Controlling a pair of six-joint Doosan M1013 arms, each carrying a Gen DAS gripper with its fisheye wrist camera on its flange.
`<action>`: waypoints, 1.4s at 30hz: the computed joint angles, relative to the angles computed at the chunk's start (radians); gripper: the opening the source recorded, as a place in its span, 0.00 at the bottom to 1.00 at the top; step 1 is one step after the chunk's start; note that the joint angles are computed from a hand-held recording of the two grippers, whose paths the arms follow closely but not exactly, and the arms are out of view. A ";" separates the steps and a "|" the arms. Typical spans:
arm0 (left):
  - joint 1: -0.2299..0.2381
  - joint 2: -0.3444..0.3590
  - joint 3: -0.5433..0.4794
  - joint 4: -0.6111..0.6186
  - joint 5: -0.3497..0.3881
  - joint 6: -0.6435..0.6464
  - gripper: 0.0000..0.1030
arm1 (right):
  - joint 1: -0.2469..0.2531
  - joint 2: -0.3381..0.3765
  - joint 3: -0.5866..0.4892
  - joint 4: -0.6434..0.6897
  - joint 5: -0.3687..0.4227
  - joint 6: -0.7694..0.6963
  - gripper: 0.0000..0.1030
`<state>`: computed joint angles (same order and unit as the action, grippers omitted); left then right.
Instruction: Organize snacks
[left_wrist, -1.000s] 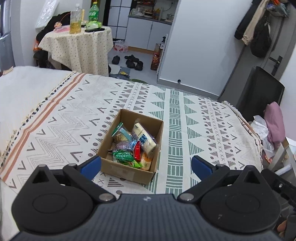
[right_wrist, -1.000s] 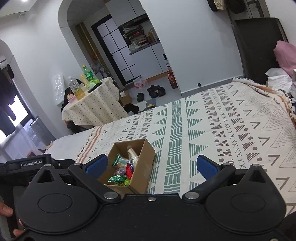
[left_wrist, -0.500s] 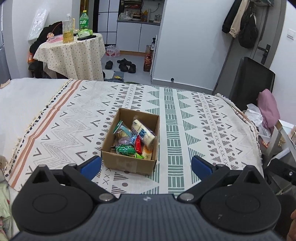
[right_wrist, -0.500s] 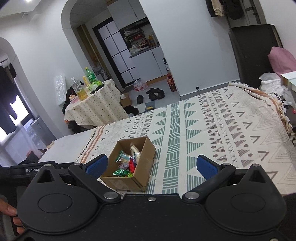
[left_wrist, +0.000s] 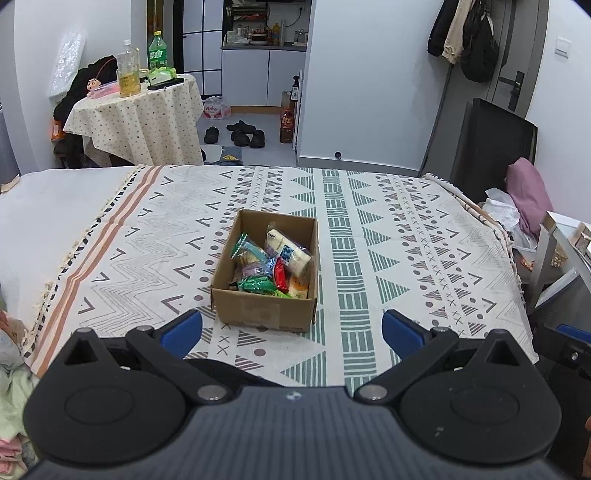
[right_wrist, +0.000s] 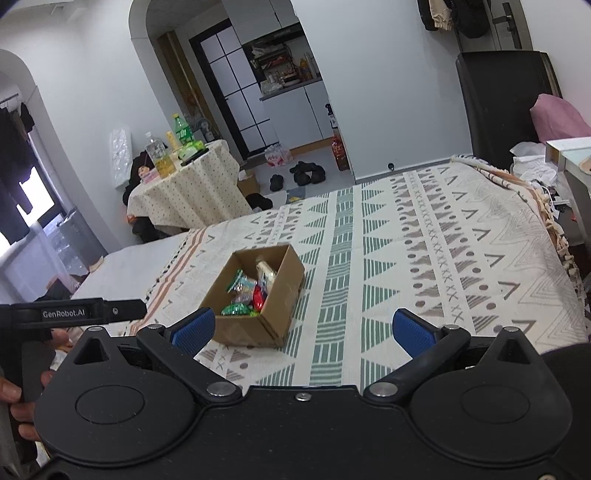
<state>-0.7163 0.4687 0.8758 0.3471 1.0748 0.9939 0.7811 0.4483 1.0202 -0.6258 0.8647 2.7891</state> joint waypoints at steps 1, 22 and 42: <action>0.001 -0.002 0.005 0.001 -0.001 0.001 1.00 | 0.001 -0.001 0.003 -0.002 0.001 0.002 1.00; 0.008 -0.015 0.034 -0.011 -0.006 -0.001 1.00 | 0.002 0.016 -0.020 -0.012 0.009 -0.013 1.00; 0.007 -0.013 0.031 0.001 0.005 -0.011 1.00 | 0.003 0.026 -0.035 0.007 0.016 -0.036 1.00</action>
<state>-0.7093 0.4552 0.9073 0.3484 1.0798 0.9825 0.7843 0.4741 0.9857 -0.6186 0.8805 2.7528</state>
